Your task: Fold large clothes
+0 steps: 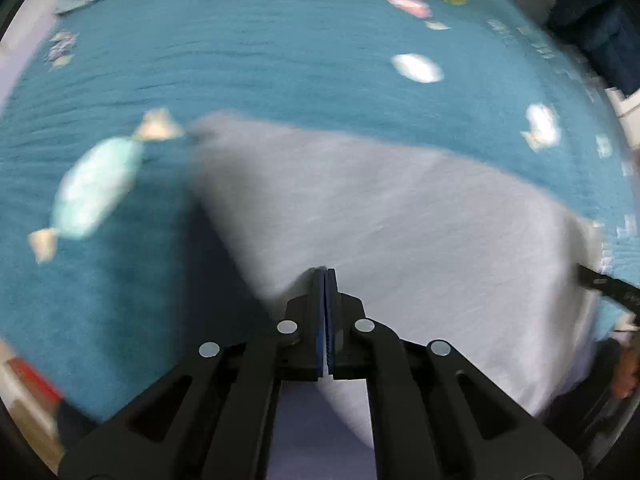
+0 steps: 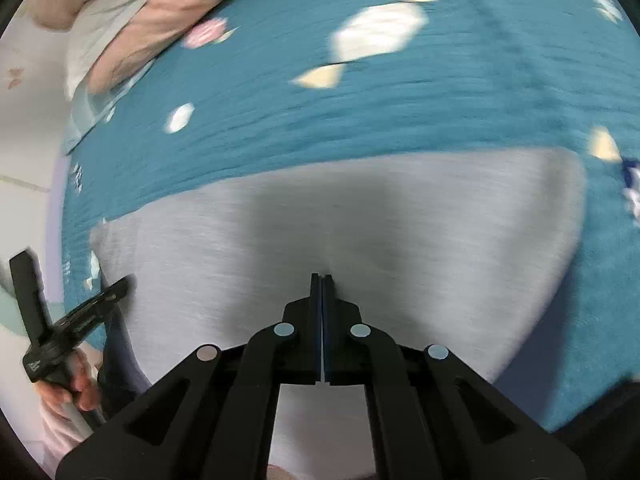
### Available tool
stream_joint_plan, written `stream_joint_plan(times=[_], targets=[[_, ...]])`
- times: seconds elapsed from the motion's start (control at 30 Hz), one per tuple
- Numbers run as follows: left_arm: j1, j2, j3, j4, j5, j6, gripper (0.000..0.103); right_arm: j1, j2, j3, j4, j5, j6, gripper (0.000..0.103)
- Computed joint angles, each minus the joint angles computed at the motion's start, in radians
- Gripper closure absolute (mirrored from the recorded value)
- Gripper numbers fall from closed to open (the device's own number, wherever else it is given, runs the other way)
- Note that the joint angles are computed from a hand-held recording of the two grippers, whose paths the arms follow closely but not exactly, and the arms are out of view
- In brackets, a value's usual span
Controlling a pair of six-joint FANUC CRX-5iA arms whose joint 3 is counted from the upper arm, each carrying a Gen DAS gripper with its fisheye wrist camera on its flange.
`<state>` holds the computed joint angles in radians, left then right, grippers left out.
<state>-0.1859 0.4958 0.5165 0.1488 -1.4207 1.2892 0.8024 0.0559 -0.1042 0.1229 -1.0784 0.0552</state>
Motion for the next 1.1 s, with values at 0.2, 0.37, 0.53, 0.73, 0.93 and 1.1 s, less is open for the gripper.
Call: stream_joint_plan(times=[0.2,0.37,0.53,0.73,0.93,1.1], targets=[[0.037,-0.11,-0.125,-0.059,0.033,0.04,0.101,0.068,-0.072,-0.062,0.006,-0.128,-0.182,0.103],[0.05,-0.126,-0.179,-0.031,0.079,0.044,0.101,0.081,-0.113,-0.136,-0.01,-0.034,-0.248,0.103],[0.035,-0.109,-0.122,-0.03,0.02,0.037,0.068,0.13,-0.164,-0.145,0.06,-0.044,-0.304,0.079],[0.072,-0.222,-0.246,0.011,0.055,0.006,0.042,0.225,-0.26,-0.217,0.154,-0.131,-0.477,0.027],[0.104,-0.252,-0.308,0.061,0.023,0.008,0.025,0.24,-0.305,-0.266,0.089,-0.118,-0.534,0.019],[0.112,-0.264,-0.32,0.056,0.012,-0.005,0.021,0.217,-0.307,-0.31,0.042,0.057,-0.459,0.015]])
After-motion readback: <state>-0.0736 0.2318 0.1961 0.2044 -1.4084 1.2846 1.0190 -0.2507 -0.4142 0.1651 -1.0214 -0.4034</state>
